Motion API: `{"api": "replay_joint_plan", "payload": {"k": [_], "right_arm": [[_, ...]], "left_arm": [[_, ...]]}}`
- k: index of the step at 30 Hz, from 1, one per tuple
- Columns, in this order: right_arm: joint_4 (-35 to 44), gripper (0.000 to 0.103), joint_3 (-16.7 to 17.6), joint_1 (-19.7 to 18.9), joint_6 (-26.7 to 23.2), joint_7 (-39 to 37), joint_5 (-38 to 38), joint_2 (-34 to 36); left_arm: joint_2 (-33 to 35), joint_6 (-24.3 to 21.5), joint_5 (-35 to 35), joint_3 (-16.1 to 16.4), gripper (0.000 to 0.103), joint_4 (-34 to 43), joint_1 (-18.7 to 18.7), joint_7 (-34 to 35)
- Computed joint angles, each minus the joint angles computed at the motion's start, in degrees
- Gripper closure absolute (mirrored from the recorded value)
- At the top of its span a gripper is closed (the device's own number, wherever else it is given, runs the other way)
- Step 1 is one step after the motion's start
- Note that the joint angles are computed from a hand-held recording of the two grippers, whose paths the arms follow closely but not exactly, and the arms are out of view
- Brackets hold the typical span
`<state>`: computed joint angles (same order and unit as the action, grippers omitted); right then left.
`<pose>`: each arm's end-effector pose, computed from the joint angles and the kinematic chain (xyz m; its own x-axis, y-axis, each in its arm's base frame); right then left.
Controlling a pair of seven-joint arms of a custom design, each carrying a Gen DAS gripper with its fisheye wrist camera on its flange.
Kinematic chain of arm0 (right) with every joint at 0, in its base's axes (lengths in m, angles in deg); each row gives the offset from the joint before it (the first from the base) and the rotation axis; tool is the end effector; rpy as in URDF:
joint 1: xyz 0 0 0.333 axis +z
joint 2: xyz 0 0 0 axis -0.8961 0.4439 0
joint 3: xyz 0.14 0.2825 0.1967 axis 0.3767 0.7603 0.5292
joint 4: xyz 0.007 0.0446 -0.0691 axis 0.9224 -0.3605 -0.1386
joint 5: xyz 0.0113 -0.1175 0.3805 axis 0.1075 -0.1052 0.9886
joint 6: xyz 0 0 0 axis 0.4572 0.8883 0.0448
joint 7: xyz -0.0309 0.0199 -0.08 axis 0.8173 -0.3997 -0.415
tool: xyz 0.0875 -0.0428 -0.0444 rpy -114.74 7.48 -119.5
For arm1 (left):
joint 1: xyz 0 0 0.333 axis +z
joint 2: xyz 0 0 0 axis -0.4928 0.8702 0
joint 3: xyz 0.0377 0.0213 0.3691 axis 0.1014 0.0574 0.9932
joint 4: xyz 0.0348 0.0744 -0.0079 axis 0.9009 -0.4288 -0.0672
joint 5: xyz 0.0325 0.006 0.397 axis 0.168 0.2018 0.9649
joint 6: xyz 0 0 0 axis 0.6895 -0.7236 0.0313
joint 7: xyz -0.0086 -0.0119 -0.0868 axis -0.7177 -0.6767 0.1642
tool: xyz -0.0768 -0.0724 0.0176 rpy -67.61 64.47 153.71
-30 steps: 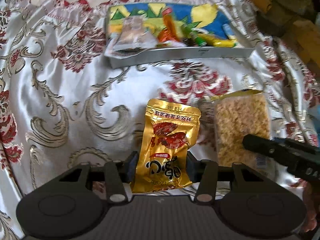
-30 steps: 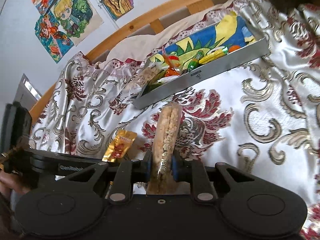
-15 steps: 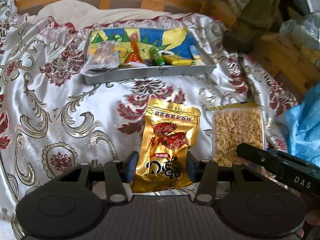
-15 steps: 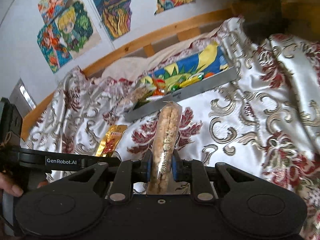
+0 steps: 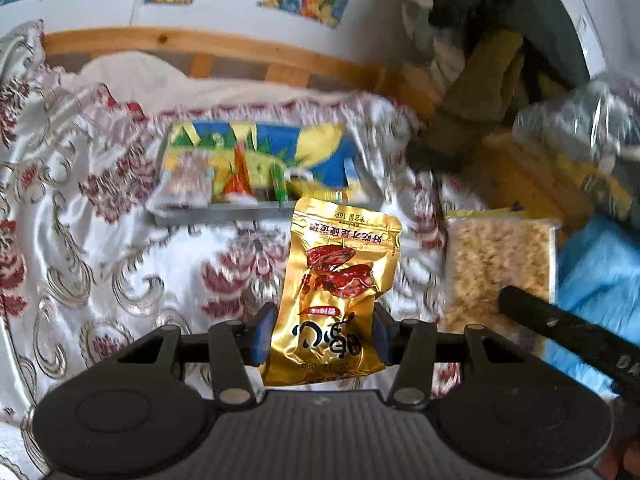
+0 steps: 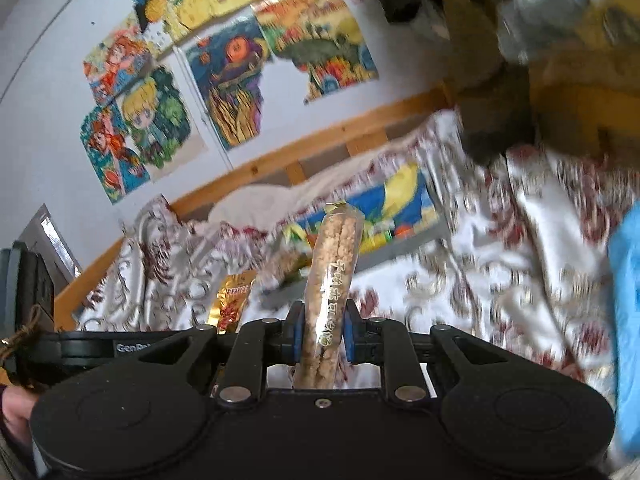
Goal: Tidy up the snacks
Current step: 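Lift the gold pouch with the left tool while the right tool carries the rice bag to the box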
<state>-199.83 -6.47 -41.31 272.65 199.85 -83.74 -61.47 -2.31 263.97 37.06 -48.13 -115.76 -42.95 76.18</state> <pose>0.4779 0.2243 0.5209 0.2043 -0.8987 -0.3881 -0.5459 0.2245 -0.8072 0.5293 -0.2842 0.5119 -0.1679 -0.9294 0.3286 -0.7078 -0.1183 -0.6964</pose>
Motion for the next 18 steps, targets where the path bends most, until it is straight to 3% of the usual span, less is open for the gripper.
{"api": "replay_joint_plan", "payload": {"k": [3,6,8,10,12,14,18], "right_arm": [[2.5,0.082,3.1,-1.7,-0.8,-8.0,6.4,-0.8],[5.3,0.082,0.9,-0.2,-1.4,-7.5,4.2,-0.3],[7.5,0.082,0.6,-0.3,-2.1,-8.3,3.8,0.6],[10.0,0.082,2.1,-1.2,-2.3,-12.8,7.9,2.1],[12.3,0.082,1.6,-2.2,-2.4,-8.1,3.4,3.9],[14.5,0.082,2.5,-4.3,-2.5,-4.2,-0.5,5.8],[20.0,0.082,5.5,-8.3,-2.8,-4.3,-1.2,10.7]], "left_arm": [[0.1,1.7,3.5,2.4,0.050,0.8,-1.2,-4.2],[1.2,2.0,10.5,6.7,0.050,3.6,-4.0,-12.1],[2.1,1.9,17.4,10.9,0.050,6.2,-6.9,-19.3],[3.3,0.8,25.7,14.8,0.050,9.6,-9.7,-27.0],[4.7,-0.2,32.6,17.2,0.050,12.9,-11.5,-33.1],[6.3,-0.9,34.0,16.3,0.050,15.6,-10.4,-33.8],[9.9,-2.4,35.4,14.1,0.050,20.9,-8.0,-33.7]]}}
